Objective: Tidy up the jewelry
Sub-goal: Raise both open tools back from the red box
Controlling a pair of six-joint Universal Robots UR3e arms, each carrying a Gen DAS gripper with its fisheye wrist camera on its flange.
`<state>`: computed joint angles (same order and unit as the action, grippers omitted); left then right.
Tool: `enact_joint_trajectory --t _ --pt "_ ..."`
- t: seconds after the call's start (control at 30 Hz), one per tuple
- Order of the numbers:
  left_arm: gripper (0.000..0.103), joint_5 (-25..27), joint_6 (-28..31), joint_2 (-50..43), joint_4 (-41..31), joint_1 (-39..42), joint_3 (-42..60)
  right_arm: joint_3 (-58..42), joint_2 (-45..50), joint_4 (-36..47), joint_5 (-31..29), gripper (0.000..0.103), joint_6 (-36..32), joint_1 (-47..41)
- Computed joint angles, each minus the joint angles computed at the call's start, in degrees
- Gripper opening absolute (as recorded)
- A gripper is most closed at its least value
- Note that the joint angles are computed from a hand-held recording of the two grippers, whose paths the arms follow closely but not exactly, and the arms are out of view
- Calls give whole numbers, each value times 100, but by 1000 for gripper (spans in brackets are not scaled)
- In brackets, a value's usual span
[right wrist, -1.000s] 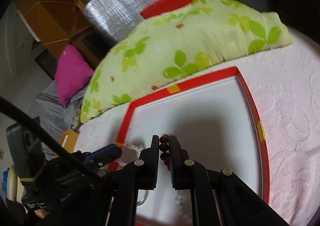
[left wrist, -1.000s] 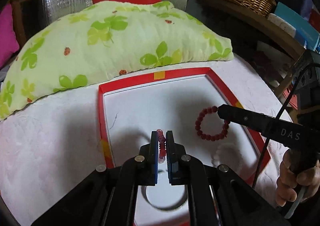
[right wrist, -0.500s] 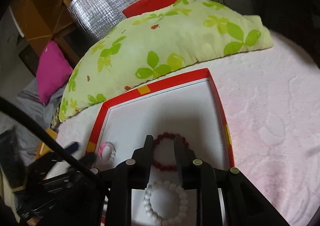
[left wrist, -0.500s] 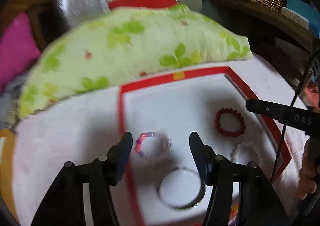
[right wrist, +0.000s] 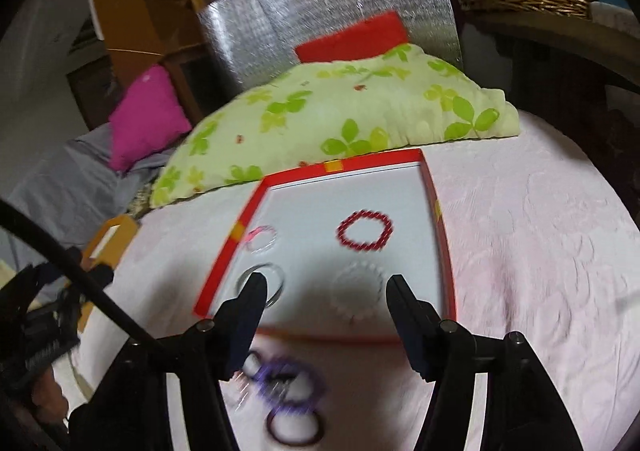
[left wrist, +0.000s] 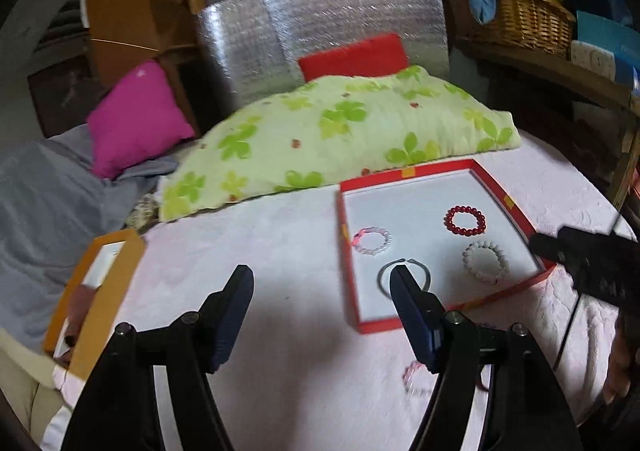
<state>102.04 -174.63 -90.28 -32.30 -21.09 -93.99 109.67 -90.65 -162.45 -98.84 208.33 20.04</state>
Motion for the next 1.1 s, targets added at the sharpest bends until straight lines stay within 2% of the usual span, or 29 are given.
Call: enact_joint_trajectory --t 0.17,0.37,0.73,1.1 --pt "72 72 -40 668 -157 74 -386 203 -183 -95 -737 66 288 804" --pt "72 268 -149 1033 -371 113 -583 208 -141 -137 -922 66 427 1197" --pt "72 564 -400 1176 -366 148 -850 118 129 -283 -768 66 354 1235" --pt "72 605 -396 1079 -398 67 -864 118 170 -301 -687 66 336 1202"
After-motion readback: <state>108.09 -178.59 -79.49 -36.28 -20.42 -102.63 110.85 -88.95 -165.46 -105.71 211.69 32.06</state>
